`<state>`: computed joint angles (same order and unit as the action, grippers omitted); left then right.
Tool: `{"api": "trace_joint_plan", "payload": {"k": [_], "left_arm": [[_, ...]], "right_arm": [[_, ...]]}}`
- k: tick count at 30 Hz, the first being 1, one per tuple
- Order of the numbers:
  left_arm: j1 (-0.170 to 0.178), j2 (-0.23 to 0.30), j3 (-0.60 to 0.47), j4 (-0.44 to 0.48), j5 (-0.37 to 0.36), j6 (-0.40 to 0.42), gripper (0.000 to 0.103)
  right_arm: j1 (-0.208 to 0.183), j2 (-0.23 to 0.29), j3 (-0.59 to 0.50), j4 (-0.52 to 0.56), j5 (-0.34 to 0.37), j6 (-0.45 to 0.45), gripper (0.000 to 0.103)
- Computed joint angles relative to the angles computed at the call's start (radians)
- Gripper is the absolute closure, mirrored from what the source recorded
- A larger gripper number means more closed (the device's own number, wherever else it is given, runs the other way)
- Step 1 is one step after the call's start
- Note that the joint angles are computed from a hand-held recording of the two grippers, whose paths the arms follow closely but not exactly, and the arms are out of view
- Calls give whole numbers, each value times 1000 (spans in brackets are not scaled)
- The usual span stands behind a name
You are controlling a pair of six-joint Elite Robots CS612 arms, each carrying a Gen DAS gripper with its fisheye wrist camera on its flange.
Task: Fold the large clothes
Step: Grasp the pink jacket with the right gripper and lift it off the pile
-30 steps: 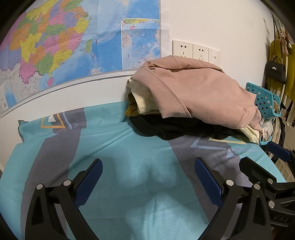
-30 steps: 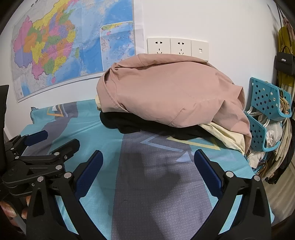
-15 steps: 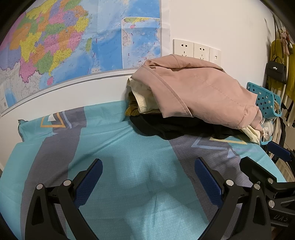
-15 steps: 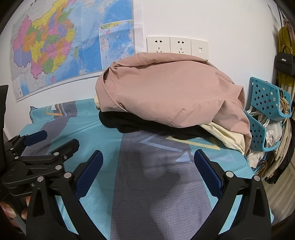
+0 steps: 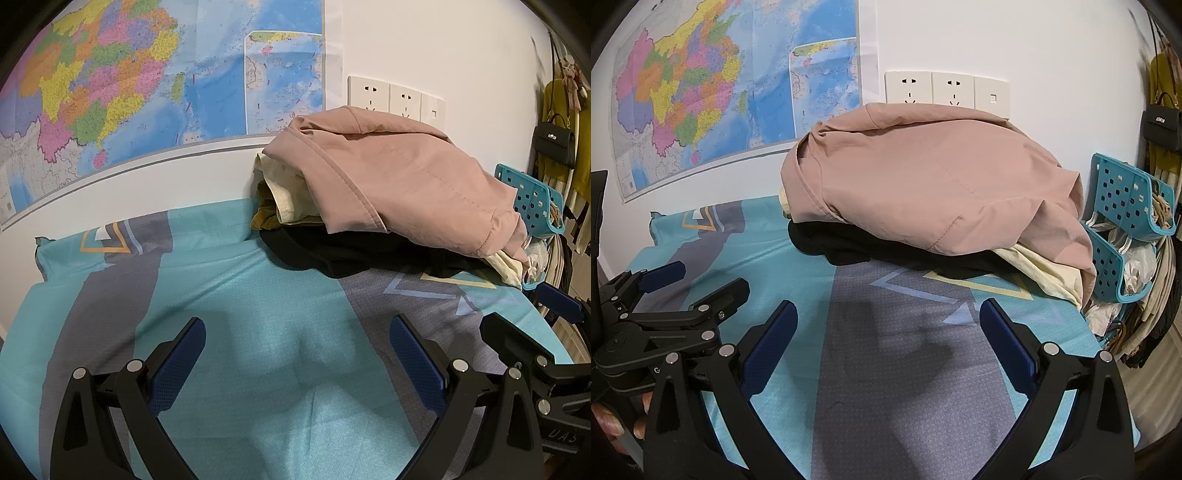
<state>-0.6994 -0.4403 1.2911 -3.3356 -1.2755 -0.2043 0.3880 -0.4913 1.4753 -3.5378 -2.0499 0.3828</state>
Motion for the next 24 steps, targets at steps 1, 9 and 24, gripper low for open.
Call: {"api": "trace_joint_plan", "payload": {"k": [1,9,24], "left_arm": [[0,0,0,0,-1,0,7],[0,2,-3,5,-2,-2,7],[13,22,-47,58,-18,-4,7]], "right_arm": [[0,0,0,0,0,-1,6],[-1,0,-1,2,-3,-5,6],[2,33,-78,28,-116,-173,6]]}}
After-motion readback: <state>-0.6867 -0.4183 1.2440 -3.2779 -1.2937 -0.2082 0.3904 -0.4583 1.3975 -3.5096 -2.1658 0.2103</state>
